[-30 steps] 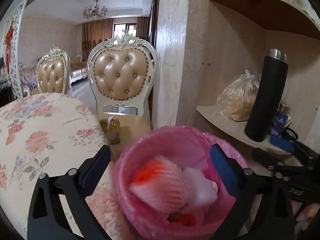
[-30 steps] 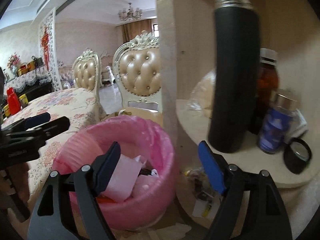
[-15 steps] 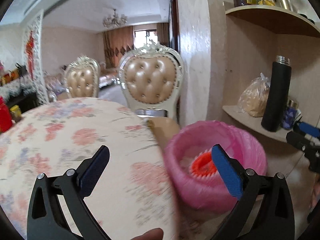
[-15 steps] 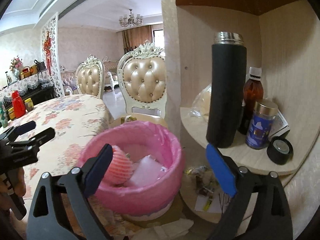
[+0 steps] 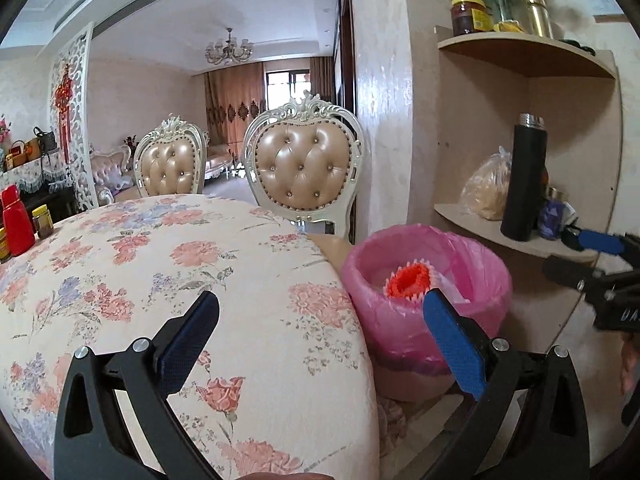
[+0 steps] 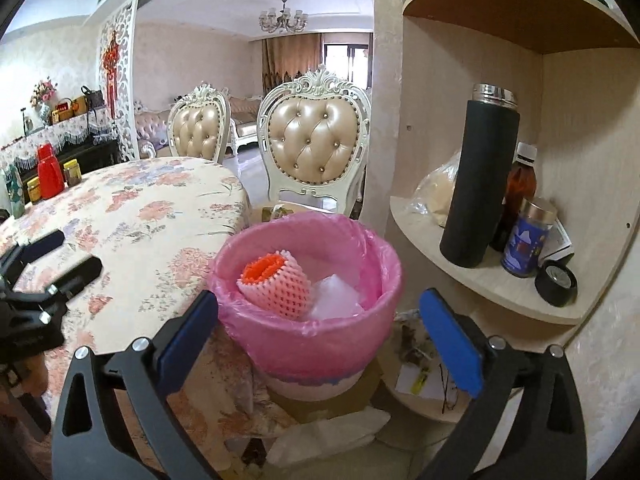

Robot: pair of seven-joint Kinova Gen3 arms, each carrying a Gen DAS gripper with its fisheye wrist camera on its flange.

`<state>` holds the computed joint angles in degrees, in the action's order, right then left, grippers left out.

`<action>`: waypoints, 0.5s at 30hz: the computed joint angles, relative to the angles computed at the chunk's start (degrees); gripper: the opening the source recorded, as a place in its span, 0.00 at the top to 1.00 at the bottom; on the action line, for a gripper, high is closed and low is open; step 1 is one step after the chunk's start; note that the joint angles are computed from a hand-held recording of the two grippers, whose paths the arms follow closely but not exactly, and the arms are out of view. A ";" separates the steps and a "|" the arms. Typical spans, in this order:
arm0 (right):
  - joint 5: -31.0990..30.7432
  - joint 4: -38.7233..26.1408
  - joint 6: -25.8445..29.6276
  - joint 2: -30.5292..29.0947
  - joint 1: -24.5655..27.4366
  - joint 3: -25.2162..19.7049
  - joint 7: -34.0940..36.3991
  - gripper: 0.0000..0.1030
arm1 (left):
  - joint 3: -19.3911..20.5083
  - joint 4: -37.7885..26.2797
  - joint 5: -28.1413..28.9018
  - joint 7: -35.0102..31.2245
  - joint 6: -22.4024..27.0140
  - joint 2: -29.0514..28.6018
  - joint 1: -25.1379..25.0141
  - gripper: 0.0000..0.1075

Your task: Collect trash

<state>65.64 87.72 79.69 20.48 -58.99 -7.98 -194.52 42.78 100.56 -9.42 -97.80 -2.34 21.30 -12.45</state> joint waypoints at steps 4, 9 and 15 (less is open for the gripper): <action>-0.19 -1.46 1.55 0.62 -0.57 0.05 1.30 0.05 | 6.12 0.56 -1.34 -0.19 0.70 1.36 -5.07 0.11; -0.35 -1.50 1.06 1.25 -0.93 0.33 1.07 0.05 | 13.57 0.44 -0.16 -3.16 2.19 3.81 -10.77 0.11; 1.18 -1.13 1.59 2.04 -2.26 0.70 0.86 0.05 | 15.81 1.84 1.32 -5.30 0.29 3.91 -12.83 0.11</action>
